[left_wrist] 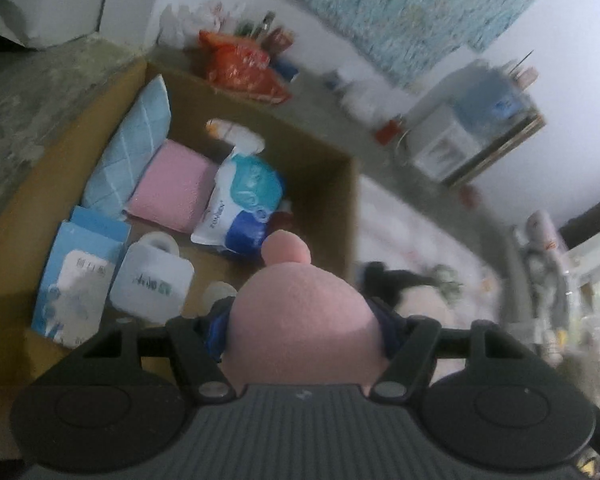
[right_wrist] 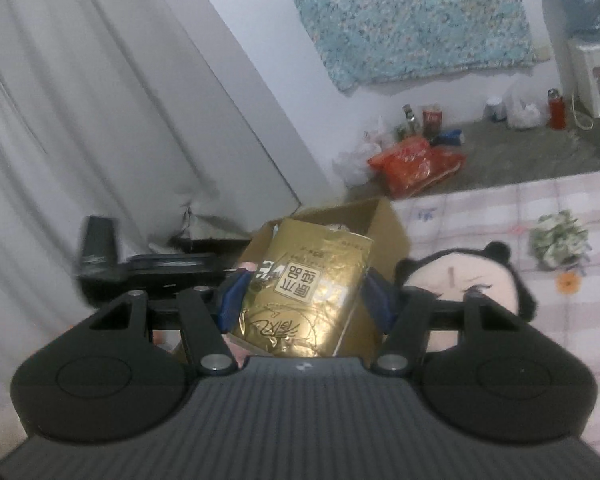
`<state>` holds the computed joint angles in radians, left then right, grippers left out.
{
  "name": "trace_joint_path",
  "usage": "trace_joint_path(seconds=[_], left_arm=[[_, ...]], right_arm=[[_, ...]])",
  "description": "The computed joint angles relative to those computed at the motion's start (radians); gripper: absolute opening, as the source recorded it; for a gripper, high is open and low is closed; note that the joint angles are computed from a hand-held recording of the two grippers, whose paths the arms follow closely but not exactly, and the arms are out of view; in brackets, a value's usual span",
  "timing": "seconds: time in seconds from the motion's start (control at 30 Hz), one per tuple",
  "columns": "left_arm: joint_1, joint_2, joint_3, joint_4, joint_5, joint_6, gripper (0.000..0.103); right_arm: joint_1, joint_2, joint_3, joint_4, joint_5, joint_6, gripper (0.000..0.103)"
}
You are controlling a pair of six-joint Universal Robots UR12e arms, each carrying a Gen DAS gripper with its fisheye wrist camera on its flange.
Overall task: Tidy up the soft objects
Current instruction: 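Carry the pink plush and gold packet into the cardboard box and release both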
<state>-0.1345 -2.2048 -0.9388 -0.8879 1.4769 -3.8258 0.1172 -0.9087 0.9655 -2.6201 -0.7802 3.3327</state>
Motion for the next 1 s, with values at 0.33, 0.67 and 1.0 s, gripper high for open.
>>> trace_joint_path(seconds=[0.33,0.67,1.0], left_arm=[[0.008,-0.121,0.158,-0.167,0.030,0.046,0.079],[0.037,0.034,-0.073,0.074,-0.006,-0.054,0.083],[0.019,0.224,-0.326,0.334,0.210,-0.076,0.092]], right_arm=[[0.035,0.020,-0.050,0.112,-0.061,-0.034,0.060],[0.045,0.055,-0.126,0.197,-0.063,-0.096,0.060],[0.107,0.168,-0.421,0.609,0.000,-0.353,0.060]])
